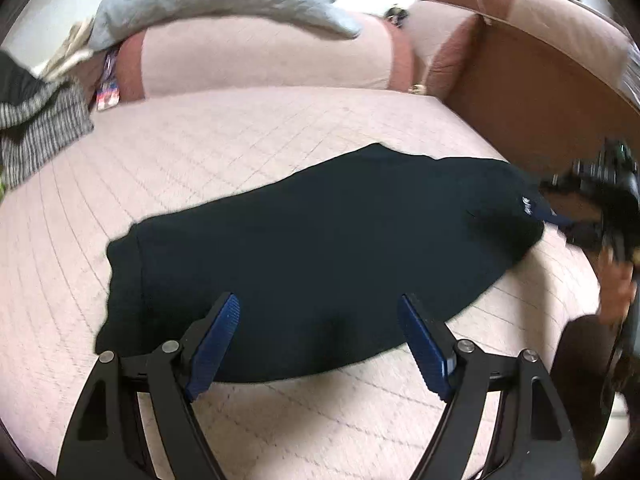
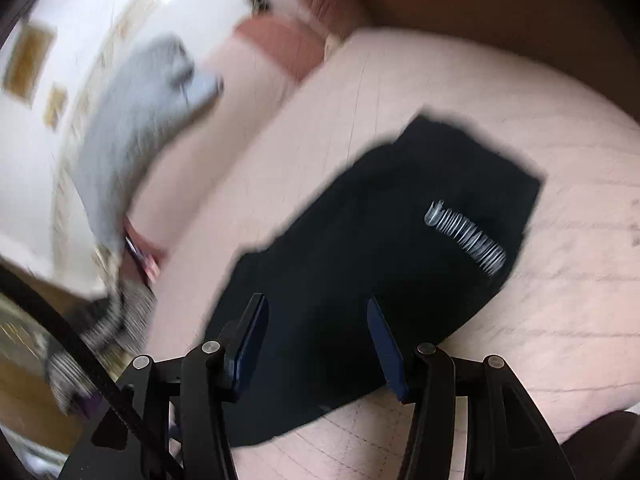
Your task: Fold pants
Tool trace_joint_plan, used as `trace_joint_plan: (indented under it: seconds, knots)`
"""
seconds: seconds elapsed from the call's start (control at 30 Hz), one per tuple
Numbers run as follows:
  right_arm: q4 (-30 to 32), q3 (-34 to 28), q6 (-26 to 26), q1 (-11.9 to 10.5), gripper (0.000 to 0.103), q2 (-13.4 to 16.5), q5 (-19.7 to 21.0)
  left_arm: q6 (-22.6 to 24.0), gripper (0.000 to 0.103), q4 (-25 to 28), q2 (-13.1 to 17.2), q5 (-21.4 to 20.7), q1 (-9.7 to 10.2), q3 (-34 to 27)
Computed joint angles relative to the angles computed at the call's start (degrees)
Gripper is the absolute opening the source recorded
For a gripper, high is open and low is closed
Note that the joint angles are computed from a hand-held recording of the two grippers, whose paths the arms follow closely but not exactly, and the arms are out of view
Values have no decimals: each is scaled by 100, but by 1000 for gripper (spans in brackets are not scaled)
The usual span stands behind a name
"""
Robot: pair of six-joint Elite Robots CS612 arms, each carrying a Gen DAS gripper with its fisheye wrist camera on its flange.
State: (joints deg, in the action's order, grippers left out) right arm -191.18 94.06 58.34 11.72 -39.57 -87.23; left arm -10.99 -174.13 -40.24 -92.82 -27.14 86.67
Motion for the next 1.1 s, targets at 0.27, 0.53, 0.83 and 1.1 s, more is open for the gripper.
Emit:
trace_joint_plan:
  seconds: [0.27,0.53,0.83,1.1]
  knots:
    - [448,293,-304,-60,45,-134,-332,-695,76,203,-425,228,433,780]
    - [585,-221,-1305,266,58,-108,-210,-1859,76,-317,-290,-335,733,635]
    - [2931,-2882,-1791,378,42,1205,744,-1909,76,-899,70,-67,590,340]
    - [4208,-3894,-3259,760,52,1317,664,-1985,76,-1523,190,-492,836,479]
